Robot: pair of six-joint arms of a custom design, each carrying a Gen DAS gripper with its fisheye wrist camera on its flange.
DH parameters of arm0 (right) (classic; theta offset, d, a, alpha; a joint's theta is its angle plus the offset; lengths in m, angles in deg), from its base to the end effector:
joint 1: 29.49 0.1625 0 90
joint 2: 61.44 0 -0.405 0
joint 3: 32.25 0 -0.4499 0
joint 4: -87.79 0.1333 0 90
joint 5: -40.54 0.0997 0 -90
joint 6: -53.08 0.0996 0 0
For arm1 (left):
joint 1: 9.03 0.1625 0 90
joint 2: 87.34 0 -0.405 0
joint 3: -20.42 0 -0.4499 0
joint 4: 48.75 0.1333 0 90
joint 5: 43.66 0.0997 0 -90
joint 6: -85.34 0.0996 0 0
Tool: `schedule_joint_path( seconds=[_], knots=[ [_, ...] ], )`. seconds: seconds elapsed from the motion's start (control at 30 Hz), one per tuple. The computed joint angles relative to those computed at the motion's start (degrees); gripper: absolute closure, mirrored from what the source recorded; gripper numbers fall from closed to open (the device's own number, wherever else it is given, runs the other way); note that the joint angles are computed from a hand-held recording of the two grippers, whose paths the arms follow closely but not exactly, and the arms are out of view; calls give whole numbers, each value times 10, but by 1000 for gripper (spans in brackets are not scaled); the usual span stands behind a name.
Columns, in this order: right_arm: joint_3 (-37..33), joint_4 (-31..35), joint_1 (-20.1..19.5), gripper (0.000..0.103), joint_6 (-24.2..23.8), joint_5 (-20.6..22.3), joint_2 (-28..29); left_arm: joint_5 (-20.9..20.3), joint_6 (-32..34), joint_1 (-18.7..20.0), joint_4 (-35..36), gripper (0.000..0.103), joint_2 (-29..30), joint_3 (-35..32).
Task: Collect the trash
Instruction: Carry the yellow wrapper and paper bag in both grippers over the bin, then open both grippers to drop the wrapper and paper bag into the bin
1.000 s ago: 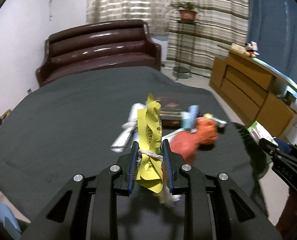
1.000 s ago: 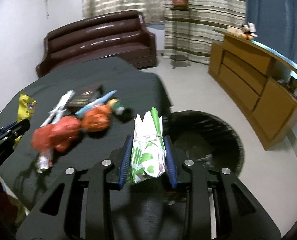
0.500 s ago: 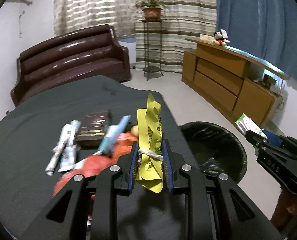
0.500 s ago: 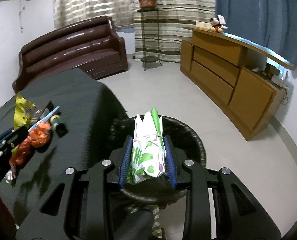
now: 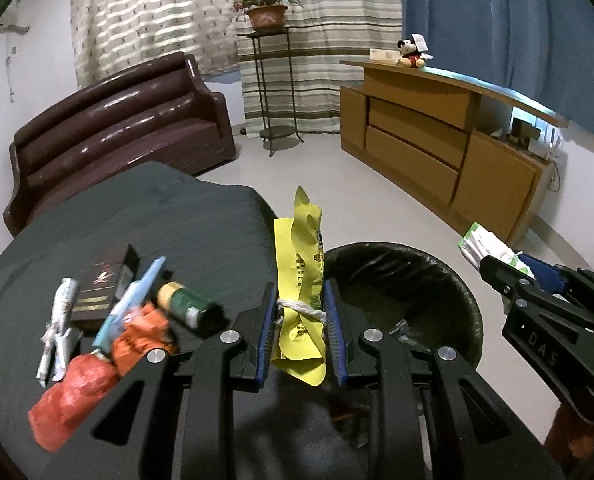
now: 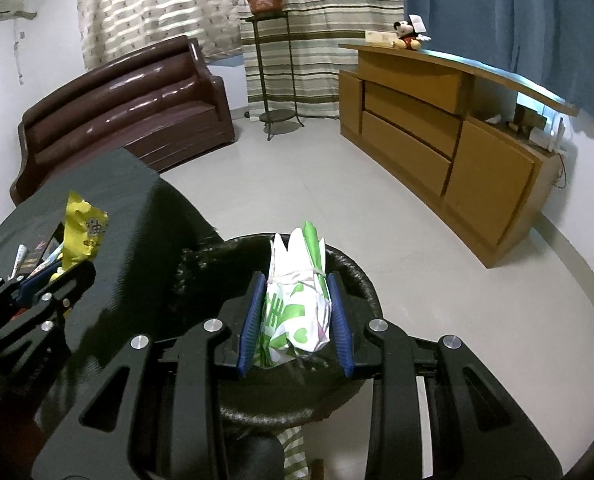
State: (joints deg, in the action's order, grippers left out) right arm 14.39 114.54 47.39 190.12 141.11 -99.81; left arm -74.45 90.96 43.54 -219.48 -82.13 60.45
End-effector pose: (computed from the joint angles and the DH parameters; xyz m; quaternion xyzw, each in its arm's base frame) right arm -0.0663 -0.7913 0.2113 0.1863 -0.8645 0.3673 0.2882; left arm -0.3312 -0.7928 -0.1774 0.1638 0.8256 -0.3838 0.3799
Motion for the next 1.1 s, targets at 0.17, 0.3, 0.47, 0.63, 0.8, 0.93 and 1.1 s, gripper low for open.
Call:
schedule_joint_path(
  seconds=[0.17, 0.3, 0.47, 0.63, 0.8, 0.93, 1.1],
  knots=[
    [-36, 11, -3, 72, 3, -2, 20, -3, -5, 5, 43, 78, 28, -54],
    [-74, 28, -4, 72, 11, -2, 43, -8, -23, 10, 90, 78, 44, -92],
    [-135, 59, -8, 70, 31, -6, 77, -5, -38, 13, 160, 71, 72, -157],
    [-164, 79, -10, 63, 48, -8, 93, -3, -51, 14, 148, 51, 60, -135],
    [-165, 80, -9, 63, 48, -7, 94, 0, -49, 12, 136, 49, 55, -123],
    [-157, 76, -9, 62, 45, -8, 88, 5, -45, 8, 110, 49, 36, -88],
    [-148, 77, -8, 62, 37, -9, 82, 16, -51, 3, 76, 49, -4, -18]
  ],
)
